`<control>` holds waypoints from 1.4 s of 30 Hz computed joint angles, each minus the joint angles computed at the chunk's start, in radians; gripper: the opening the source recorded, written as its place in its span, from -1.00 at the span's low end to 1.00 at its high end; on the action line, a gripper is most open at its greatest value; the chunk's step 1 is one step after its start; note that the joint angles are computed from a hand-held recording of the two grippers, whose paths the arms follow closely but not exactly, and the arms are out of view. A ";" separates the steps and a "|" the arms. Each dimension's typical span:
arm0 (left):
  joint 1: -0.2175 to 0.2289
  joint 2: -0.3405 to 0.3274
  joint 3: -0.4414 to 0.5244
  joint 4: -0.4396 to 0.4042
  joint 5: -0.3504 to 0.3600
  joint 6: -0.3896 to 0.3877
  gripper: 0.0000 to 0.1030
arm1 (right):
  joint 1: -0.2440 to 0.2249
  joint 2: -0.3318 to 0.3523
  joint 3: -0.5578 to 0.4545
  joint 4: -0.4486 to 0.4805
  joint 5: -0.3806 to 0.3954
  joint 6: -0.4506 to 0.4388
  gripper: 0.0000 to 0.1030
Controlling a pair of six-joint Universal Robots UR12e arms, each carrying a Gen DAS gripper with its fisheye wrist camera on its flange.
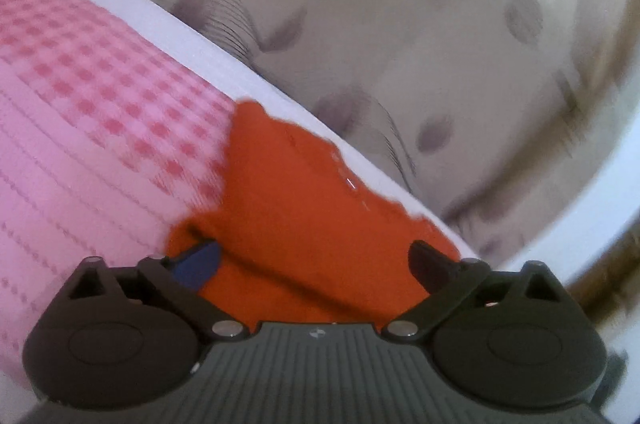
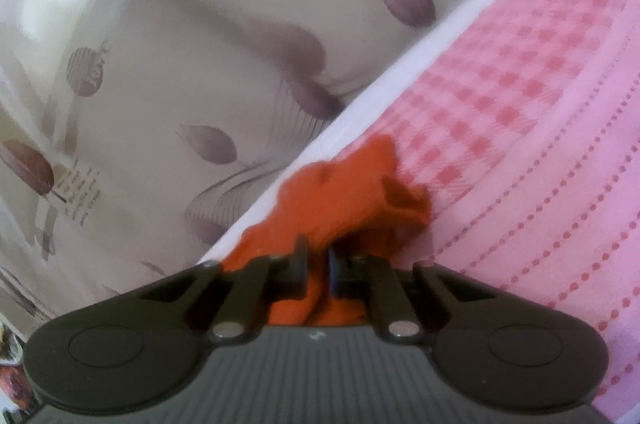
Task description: Fold small clothes
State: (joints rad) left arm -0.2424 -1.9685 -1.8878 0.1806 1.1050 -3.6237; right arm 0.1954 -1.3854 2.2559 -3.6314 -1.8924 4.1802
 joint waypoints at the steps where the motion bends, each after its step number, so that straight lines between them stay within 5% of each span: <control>1: -0.004 -0.006 0.005 0.017 0.049 -0.035 0.77 | 0.002 0.001 -0.003 0.000 0.000 -0.013 -0.81; 4: -0.014 -0.008 0.000 0.040 0.214 -0.140 0.21 | 0.000 0.008 0.002 -0.034 0.006 -0.011 -0.81; 6: -0.018 -0.004 -0.014 0.060 0.323 -0.168 0.14 | -0.004 0.014 0.008 -0.061 0.003 0.021 -0.80; 10: -0.004 0.009 -0.036 0.092 0.323 -0.149 0.16 | -0.019 0.023 0.035 -0.128 0.017 0.115 -0.80; 12: 0.008 0.012 -0.051 0.142 0.268 -0.153 0.28 | -0.021 0.025 0.038 -0.136 0.017 0.135 -0.80; 15: 0.003 0.029 -0.059 0.148 0.188 -0.041 0.47 | -0.021 0.029 0.040 -0.153 0.017 0.138 -0.79; 20: -0.002 0.082 -0.096 0.133 0.058 0.075 0.95 | -0.057 -0.051 0.078 -0.018 0.143 0.231 -0.78; 23: 0.023 0.133 -0.135 0.094 -0.041 0.145 0.99 | 0.000 -0.131 0.107 0.073 0.063 0.138 -0.52; 24: 0.035 0.153 -0.150 0.071 -0.080 0.176 0.99 | 0.025 -0.158 0.121 0.099 0.041 0.111 -0.29; 28: 0.083 0.241 -0.218 -0.065 -0.210 0.343 0.99 | 0.144 -0.233 0.198 0.093 0.023 0.027 0.15; 31: 0.109 0.310 -0.276 -0.161 -0.244 0.453 0.99 | 0.270 -0.258 0.223 0.117 -0.048 0.004 0.23; 35: 0.150 0.374 -0.341 -0.230 -0.293 0.488 0.99 | 0.436 -0.272 0.192 0.275 -0.236 -0.025 0.22; 42: 0.198 0.442 -0.390 -0.446 -0.392 0.597 0.89 | 0.544 -0.224 0.136 0.363 -0.353 -0.061 0.20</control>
State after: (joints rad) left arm -0.0440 -1.5265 -2.2774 -0.2653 0.7129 -3.0263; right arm 0.7395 -1.6096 2.3919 -3.2686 -2.2455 4.1189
